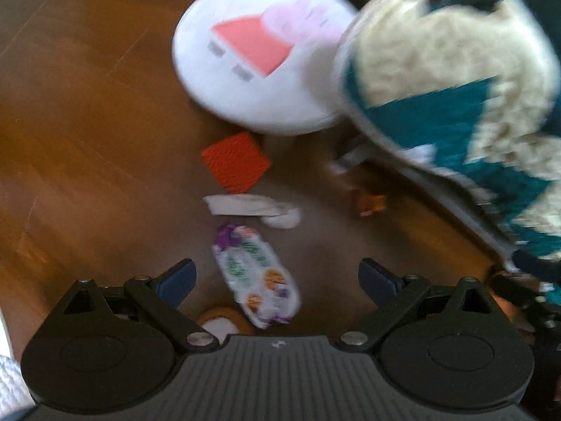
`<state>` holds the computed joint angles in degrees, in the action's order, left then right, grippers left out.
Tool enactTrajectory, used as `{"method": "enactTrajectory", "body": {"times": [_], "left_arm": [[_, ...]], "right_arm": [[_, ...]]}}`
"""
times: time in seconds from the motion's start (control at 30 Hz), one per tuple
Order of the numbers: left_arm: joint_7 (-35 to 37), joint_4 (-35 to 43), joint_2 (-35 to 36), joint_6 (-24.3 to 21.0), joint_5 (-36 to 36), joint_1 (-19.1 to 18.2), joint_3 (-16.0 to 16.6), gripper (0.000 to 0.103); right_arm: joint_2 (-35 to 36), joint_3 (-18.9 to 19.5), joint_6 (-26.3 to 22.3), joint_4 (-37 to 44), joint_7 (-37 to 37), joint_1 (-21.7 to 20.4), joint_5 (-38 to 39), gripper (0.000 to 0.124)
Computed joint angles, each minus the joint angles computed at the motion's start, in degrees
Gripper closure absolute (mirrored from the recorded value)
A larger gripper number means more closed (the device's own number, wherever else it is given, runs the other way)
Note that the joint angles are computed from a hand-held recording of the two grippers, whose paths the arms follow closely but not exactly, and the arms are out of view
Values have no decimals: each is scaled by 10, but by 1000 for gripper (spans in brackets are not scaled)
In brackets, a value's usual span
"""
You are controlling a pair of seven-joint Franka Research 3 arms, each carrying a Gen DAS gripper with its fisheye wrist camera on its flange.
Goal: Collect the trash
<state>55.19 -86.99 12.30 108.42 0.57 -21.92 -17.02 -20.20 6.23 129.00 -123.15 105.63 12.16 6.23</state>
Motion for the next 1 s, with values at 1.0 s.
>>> {"method": "enactTrajectory", "body": {"times": [1.0], "left_arm": [[-11, -187, 101, 206, -22, 43, -1, 20]], "right_arm": [[303, -60, 184, 0, 159, 24, -96, 71]]}}
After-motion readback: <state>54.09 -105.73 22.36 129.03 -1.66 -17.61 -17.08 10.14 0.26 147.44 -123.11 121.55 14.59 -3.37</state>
